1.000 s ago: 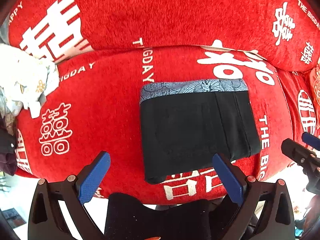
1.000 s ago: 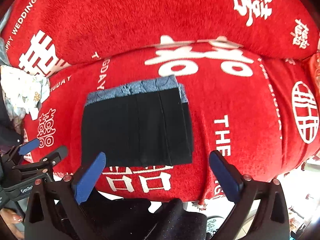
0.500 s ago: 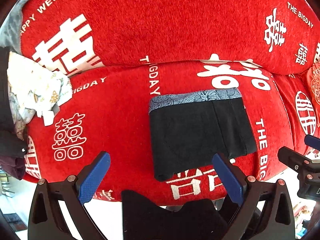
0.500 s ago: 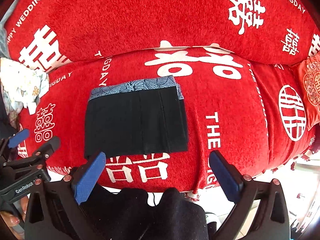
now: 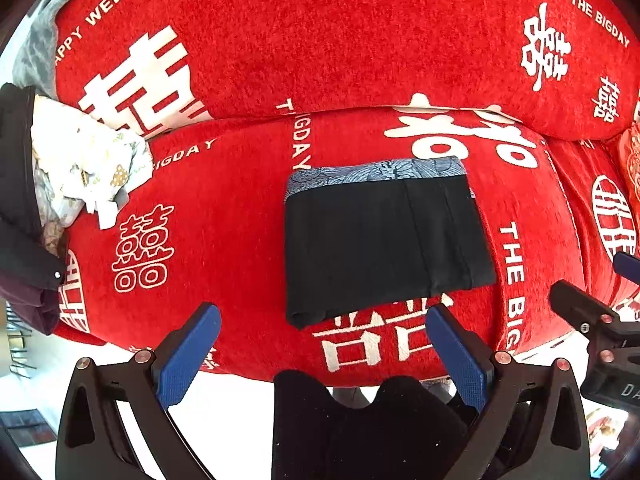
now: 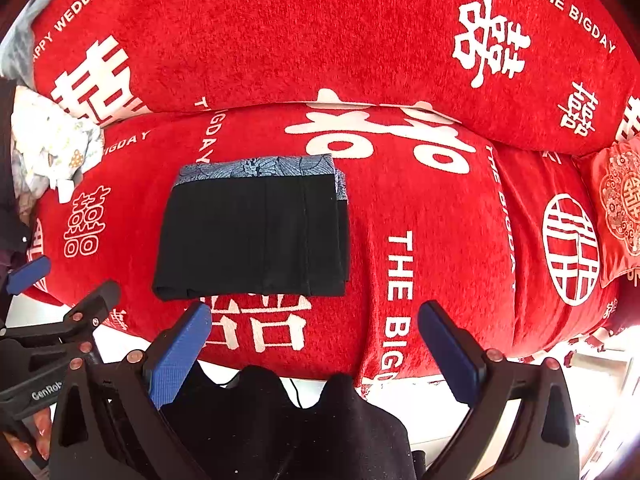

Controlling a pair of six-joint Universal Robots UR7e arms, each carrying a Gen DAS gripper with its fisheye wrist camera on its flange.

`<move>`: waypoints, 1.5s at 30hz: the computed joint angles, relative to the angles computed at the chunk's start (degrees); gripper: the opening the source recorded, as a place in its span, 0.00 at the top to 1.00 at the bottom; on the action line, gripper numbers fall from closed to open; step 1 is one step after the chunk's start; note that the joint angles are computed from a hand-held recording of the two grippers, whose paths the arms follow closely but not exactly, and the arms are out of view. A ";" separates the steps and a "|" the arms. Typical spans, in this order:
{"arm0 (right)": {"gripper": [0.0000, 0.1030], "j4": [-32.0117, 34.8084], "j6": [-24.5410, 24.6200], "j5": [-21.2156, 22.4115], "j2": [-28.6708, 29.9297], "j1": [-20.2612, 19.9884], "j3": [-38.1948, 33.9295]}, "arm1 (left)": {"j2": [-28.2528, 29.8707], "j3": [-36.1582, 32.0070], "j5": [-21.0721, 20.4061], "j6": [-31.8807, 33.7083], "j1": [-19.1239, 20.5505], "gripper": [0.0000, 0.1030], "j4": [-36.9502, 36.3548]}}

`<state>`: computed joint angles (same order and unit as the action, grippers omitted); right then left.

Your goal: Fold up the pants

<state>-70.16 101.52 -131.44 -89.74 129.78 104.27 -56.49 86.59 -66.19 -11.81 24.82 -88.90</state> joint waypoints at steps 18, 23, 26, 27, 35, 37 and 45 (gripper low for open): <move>0.00 -1.30 -1.13 -0.68 -0.27 -0.61 0.37 | 1.40 -1.57 1.94 -0.11 -0.14 0.00 1.46; 0.00 -2.74 -2.05 -0.48 -0.60 -0.91 0.82 | 1.33 -1.79 2.24 -0.06 0.02 0.00 1.36; 0.00 -3.20 -2.60 -0.43 -0.47 -1.10 0.80 | 1.35 -1.96 2.43 -0.40 0.19 0.00 1.78; 0.00 -3.30 -2.75 -0.46 -0.32 -1.05 0.74 | 1.37 -2.00 2.45 -0.44 0.21 0.00 1.87; 0.00 -3.84 -2.34 -0.49 -0.05 -0.90 0.79 | 1.36 -2.33 2.59 -0.11 0.32 0.00 2.38; 0.00 -3.77 -1.96 -0.55 -0.12 -0.84 0.83 | 1.51 -2.48 2.65 0.06 0.26 0.00 2.48; 0.00 -3.64 -1.55 -0.45 -0.21 -0.84 0.81 | 1.60 -2.52 2.22 1.39 0.10 0.00 2.09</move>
<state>-73.81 99.97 -131.89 -89.95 128.95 105.08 -54.89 84.07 -63.97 -10.43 24.92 -86.80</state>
